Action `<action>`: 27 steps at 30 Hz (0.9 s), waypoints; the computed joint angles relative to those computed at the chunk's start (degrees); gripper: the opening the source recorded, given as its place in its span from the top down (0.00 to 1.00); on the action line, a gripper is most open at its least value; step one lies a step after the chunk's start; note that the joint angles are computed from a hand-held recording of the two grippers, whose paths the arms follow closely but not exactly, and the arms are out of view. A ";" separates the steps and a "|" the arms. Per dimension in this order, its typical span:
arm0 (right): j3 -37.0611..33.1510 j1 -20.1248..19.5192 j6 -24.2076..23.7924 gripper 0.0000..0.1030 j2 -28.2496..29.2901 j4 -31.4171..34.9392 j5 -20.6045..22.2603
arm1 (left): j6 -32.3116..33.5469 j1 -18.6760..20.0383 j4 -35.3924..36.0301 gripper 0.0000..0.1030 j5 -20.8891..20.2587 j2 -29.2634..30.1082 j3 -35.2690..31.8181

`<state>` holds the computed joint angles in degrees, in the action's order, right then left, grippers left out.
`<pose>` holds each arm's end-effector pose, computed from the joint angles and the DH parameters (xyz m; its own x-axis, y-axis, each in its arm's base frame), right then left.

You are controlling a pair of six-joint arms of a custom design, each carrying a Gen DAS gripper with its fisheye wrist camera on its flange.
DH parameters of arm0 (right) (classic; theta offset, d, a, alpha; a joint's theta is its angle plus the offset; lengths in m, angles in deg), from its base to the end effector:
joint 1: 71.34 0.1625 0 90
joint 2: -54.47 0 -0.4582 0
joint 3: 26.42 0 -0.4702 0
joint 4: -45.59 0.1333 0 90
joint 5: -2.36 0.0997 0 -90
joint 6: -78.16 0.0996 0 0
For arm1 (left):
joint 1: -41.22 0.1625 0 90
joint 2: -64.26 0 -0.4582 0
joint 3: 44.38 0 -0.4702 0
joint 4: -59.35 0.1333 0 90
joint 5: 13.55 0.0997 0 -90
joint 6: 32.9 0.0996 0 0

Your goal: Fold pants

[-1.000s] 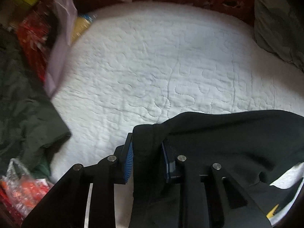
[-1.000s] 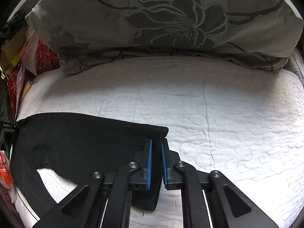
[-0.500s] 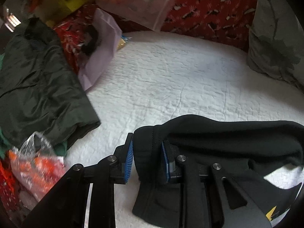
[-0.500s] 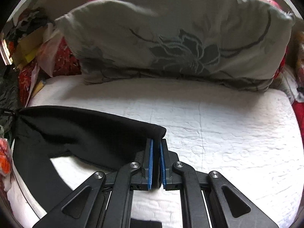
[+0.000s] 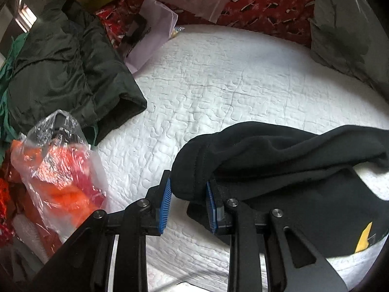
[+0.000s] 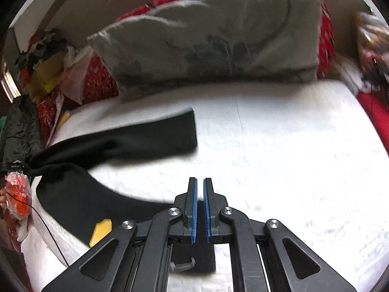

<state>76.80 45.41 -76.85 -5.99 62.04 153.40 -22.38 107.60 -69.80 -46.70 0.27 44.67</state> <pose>0.2708 -0.4348 0.1494 -0.7380 0.4890 0.4650 -0.0826 0.6184 -0.7815 -0.0967 -0.7619 0.3466 -0.5019 0.1941 -0.8429 0.4885 0.8678 -0.0911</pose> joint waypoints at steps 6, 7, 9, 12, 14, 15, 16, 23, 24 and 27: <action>-0.06 -4.21 2.40 0.76 -3.98 -1.76 -7.60 | -0.43 -0.32 1.70 0.77 0.19 2.14 -2.94; -1.01 -5.18 2.07 0.72 -4.00 -1.44 -8.70 | -0.92 -0.22 2.57 0.77 -0.18 2.67 -3.85; -4.65 -7.71 -0.67 0.60 -2.78 0.46 -11.70 | -2.35 0.12 4.89 0.77 -0.96 3.64 -5.59; -11.13 -10.62 -4.11 0.59 1.16 3.94 -12.74 | -3.75 0.65 7.68 0.77 -1.54 5.28 -7.85; -14.02 -12.69 -4.33 0.59 2.79 5.92 -14.87 | -4.56 1.00 8.92 0.77 -1.82 6.13 -8.98; -16.78 -14.06 -4.14 0.59 4.45 8.12 -15.69 | -5.18 1.24 9.72 0.77 -2.19 6.55 -9.68; -17.97 -14.76 -4.22 0.59 5.23 9.06 -15.99 | -5.66 1.46 10.44 0.77 -2.55 6.94 -10.35; -26.84 -15.80 -13.88 0.93 12.58 16.44 -14.72 | -10.76 1.95 15.23 0.77 -2.73 8.89 -13.57; -27.22 -15.24 -14.57 0.94 13.17 16.80 -13.23 | -11.35 1.86 15.12 0.77 -2.82 8.88 -13.61; -24.36 -13.47 -15.86 0.94 10.99 12.42 -11.49 | -12.91 1.35 13.94 0.77 -3.49 8.04 -12.98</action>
<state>52.44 31.95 -92.71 5.01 74.45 141.92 -35.28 108.95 -55.86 -50.19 8.31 31.69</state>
